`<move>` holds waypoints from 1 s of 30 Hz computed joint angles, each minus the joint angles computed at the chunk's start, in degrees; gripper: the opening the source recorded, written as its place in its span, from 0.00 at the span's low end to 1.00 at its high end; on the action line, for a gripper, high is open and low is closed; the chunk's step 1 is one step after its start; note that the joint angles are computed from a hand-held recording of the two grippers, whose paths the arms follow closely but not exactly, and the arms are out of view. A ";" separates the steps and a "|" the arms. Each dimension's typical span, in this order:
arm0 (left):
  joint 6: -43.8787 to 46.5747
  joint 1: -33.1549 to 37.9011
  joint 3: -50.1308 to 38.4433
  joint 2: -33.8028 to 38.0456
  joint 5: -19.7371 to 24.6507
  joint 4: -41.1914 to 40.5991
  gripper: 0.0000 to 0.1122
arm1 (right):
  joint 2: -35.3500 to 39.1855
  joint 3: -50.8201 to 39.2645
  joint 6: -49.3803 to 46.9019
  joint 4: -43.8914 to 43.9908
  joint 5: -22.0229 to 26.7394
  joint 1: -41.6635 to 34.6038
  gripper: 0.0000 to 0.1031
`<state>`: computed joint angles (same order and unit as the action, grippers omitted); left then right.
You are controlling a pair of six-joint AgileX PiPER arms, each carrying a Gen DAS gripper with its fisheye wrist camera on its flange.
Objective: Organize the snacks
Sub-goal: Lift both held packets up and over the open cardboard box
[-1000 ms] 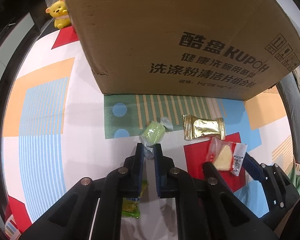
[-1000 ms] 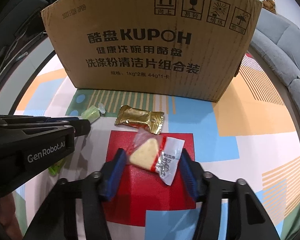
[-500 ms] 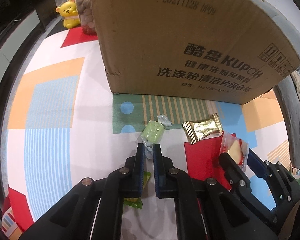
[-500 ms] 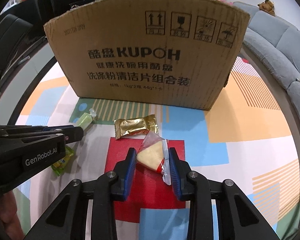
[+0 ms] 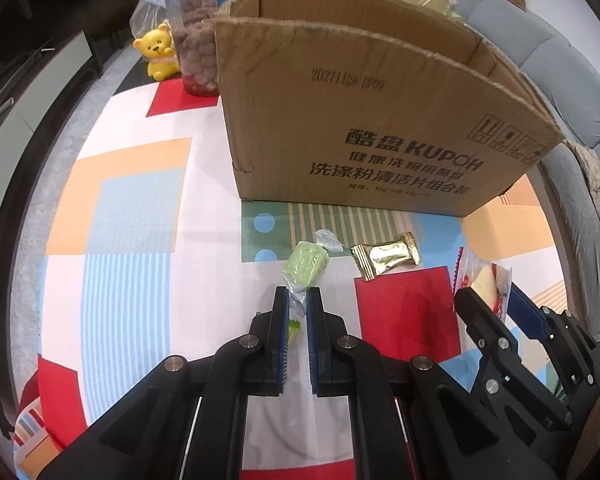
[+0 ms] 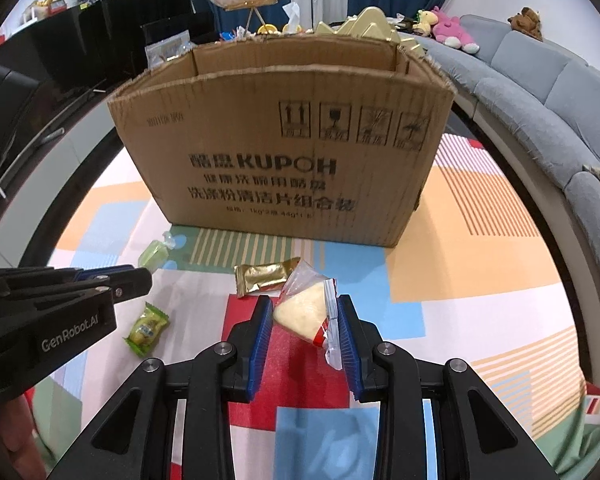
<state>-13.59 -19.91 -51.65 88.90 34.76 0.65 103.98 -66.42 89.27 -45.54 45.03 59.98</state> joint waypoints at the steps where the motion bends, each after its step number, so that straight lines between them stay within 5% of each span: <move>1: -0.20 -0.05 0.09 -0.56 0.25 0.19 0.09 | -0.65 0.09 -0.04 -0.12 0.54 0.27 0.33; 30: -11.46 -7.21 -1.01 -12.92 8.59 7.20 0.09 | -8.59 -1.91 -0.14 -2.23 8.57 4.89 0.33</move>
